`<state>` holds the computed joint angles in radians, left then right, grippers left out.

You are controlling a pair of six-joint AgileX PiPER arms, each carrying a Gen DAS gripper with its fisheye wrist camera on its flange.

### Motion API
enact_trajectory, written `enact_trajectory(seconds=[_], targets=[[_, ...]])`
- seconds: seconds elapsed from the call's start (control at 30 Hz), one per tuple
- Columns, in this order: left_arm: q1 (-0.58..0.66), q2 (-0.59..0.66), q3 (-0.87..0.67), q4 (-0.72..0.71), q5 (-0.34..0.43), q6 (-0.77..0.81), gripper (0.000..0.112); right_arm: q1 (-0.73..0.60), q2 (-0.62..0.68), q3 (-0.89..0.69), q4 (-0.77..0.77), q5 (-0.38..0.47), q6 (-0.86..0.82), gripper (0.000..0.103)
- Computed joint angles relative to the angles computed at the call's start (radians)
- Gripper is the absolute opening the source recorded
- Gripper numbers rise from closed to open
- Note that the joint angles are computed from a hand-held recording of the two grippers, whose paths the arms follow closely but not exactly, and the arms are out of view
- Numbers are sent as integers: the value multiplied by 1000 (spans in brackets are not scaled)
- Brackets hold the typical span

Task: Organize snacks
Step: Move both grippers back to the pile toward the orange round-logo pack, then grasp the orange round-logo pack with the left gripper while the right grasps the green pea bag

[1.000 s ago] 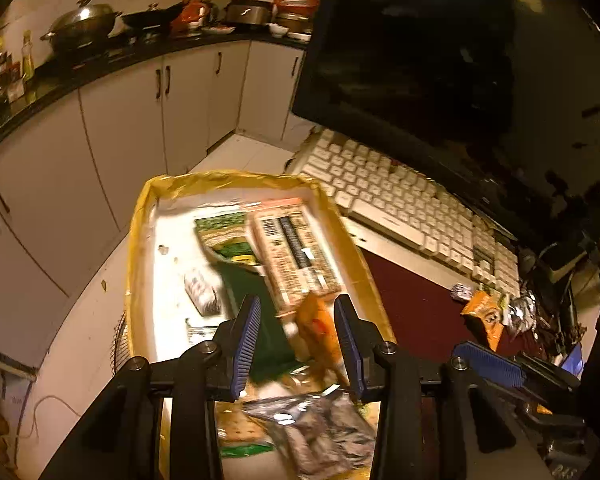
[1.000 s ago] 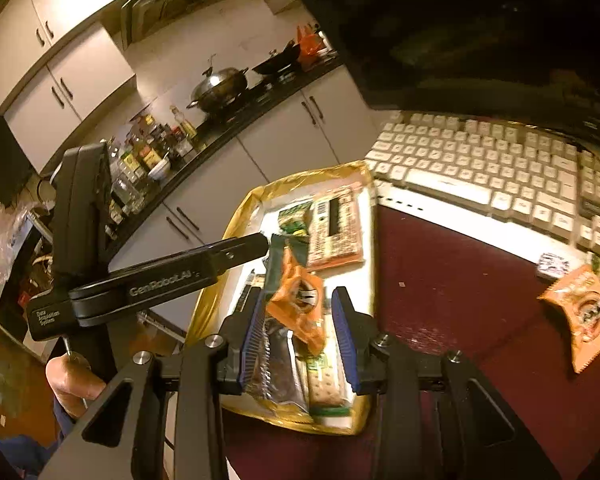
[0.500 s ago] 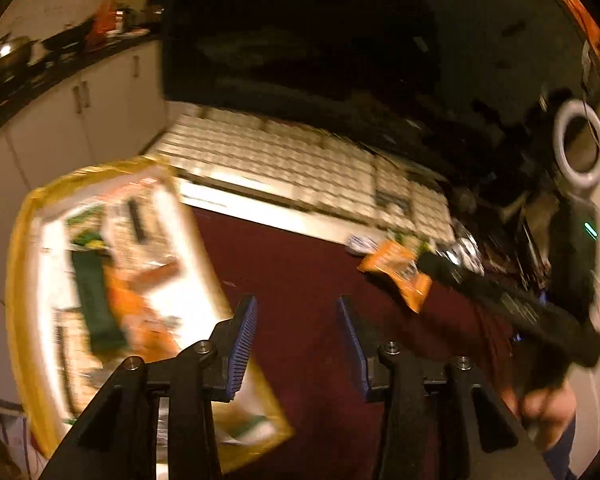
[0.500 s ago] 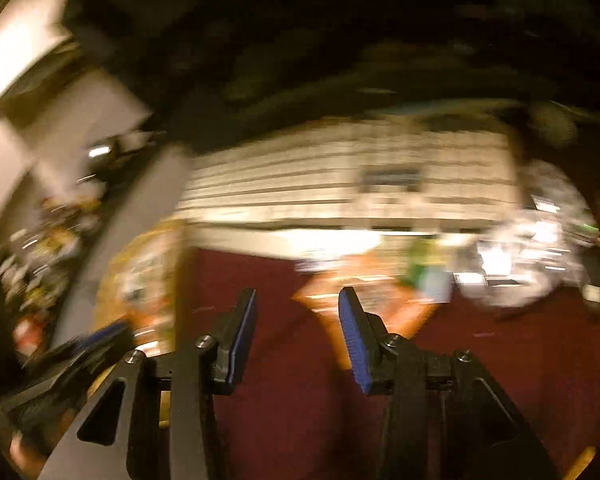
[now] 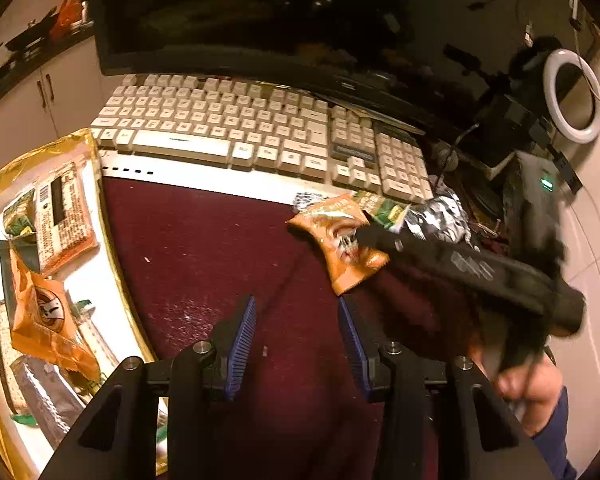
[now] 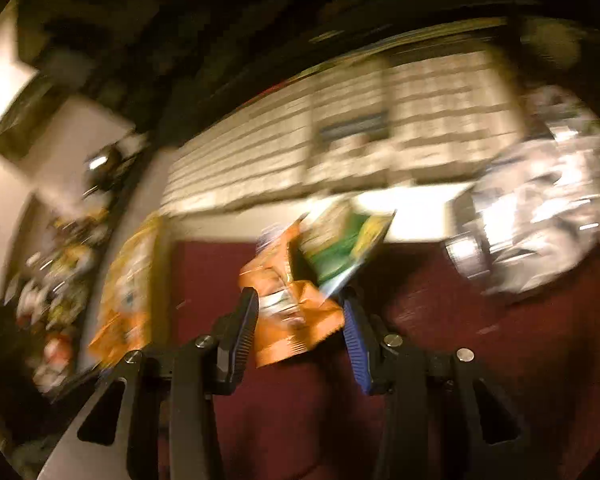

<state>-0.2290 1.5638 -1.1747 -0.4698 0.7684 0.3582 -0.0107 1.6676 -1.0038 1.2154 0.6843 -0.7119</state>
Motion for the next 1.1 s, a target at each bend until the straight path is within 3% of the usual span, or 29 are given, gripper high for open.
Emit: enact_trajectory(seconds=[0.07, 0.1, 0.17, 0.2, 0.3, 0.4, 0.57, 0.67, 0.83, 0.9, 1.03, 1.07, 1.1], targets=[[4, 11, -16, 13, 2, -22, 45, -34, -3, 14, 68, 65, -60, 41], [6, 16, -24, 20, 3, -31, 48, -38, -21, 19, 42, 38, -38, 41], [-1, 30, -45, 44, 3, -69, 63, -15, -76, 42, -66, -102, 59, 41], [-6, 38, -56, 49, 2, -80, 64, -18, -94, 58, -69, -134, 68, 41], [-43, 74, -101, 93, 0, -146, 65, -79, -132, 109, 30, -130, -6, 41], [-104, 131, -163, 180, -4, -244, 74, -79, -172, 134, 21, -187, 14, 41], [-186, 205, -229, 308, 1, -364, 77, -134, -177, 144, 57, -161, -9, 41], [-252, 235, -230, 486, -43, -497, 81, -151, -167, 147, 81, -145, -30, 41], [-264, 259, -193, 527, -154, -537, 81, -138, -176, 153, 70, -164, -19, 41], [-262, 250, -167, 534, -199, -538, 77, -128, -173, 150, 64, -177, -11, 41], [-263, 222, -108, 511, -292, -495, 25, -106, -164, 144, 40, -206, 6, 42], [-271, 216, -96, 538, -308, -512, 15, -99, -164, 143, 35, -218, 11, 42], [-274, 210, -80, 569, -330, -532, 15, -89, -166, 140, 11, -235, 31, 42]])
